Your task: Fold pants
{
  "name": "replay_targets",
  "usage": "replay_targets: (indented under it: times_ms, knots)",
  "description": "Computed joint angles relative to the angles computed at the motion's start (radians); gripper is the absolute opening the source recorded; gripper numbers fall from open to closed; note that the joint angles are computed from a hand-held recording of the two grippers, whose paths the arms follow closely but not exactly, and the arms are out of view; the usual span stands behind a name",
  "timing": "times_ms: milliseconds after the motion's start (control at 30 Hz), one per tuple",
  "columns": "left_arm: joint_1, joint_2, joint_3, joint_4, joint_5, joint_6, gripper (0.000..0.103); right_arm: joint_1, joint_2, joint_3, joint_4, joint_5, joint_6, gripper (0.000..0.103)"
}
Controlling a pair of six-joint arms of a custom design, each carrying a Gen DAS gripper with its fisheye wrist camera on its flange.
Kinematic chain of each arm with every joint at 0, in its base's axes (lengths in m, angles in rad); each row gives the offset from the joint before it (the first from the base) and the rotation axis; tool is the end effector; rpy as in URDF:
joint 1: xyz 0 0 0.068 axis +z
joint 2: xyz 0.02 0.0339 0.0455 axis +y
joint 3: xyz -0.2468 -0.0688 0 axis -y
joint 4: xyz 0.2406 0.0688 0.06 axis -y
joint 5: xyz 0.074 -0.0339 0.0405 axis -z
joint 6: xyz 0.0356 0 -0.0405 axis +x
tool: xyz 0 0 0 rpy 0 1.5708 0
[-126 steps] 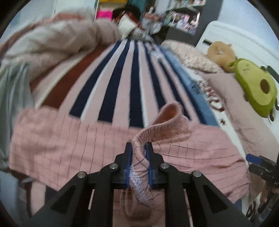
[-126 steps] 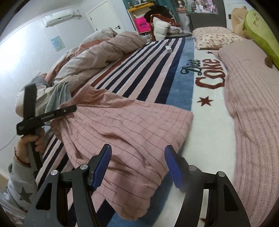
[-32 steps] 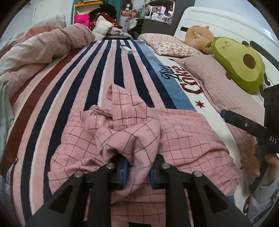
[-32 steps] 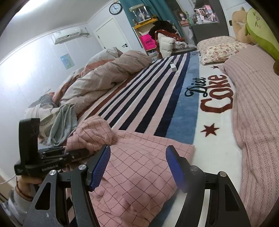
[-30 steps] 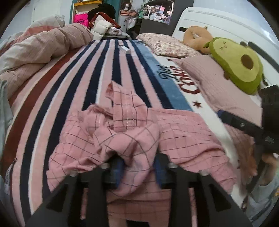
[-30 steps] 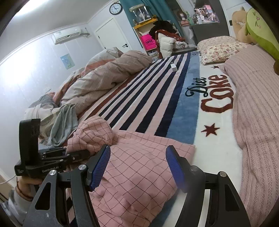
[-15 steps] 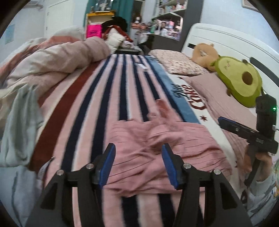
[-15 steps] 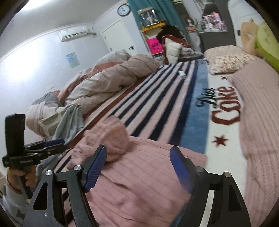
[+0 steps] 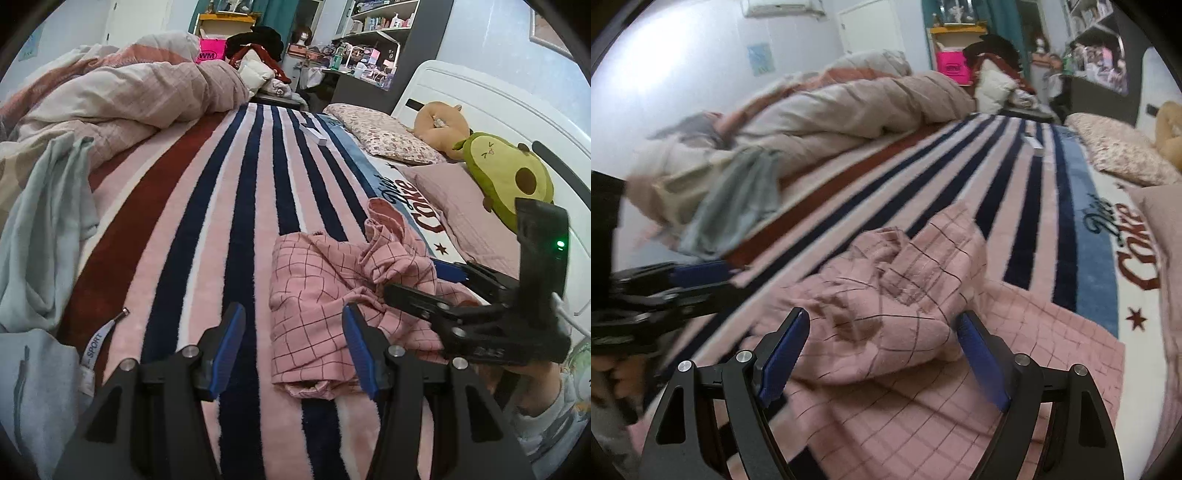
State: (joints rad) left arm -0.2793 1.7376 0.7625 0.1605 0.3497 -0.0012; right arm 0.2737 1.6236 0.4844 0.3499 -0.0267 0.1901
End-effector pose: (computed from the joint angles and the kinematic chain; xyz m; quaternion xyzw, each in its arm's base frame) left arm 0.3036 -0.0998 0.1132 0.1904 0.8975 -0.2109 0.3374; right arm 0.2552 0.0726 0.0887 -0.0437 0.9235 0.0995 0.3678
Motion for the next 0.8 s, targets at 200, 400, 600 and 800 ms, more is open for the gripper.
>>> replay_targets:
  times_ms: [200, 400, 600, 800]
  knots:
    - [0.014, 0.016, 0.002, 0.02, 0.044, 0.001, 0.05, -0.005, 0.049, 0.022, 0.026, 0.106, 0.078, 0.078]
    - [0.006, 0.008, 0.003, 0.021, 0.062, -0.011, 0.05, -0.073, -0.073, -0.062, 0.012, 0.086, 0.089, 0.022]
    - [-0.036, -0.009, 0.0, 0.016, 0.053, -0.021, 0.05, -0.165, -0.253, -0.203, -0.041, -0.067, 0.12, 0.014]
    - [-0.094, 0.024, 0.039, 0.006, 0.041, -0.033, 0.05, -0.24, -0.464, -0.34, -0.158, -0.156, 0.139, 0.013]
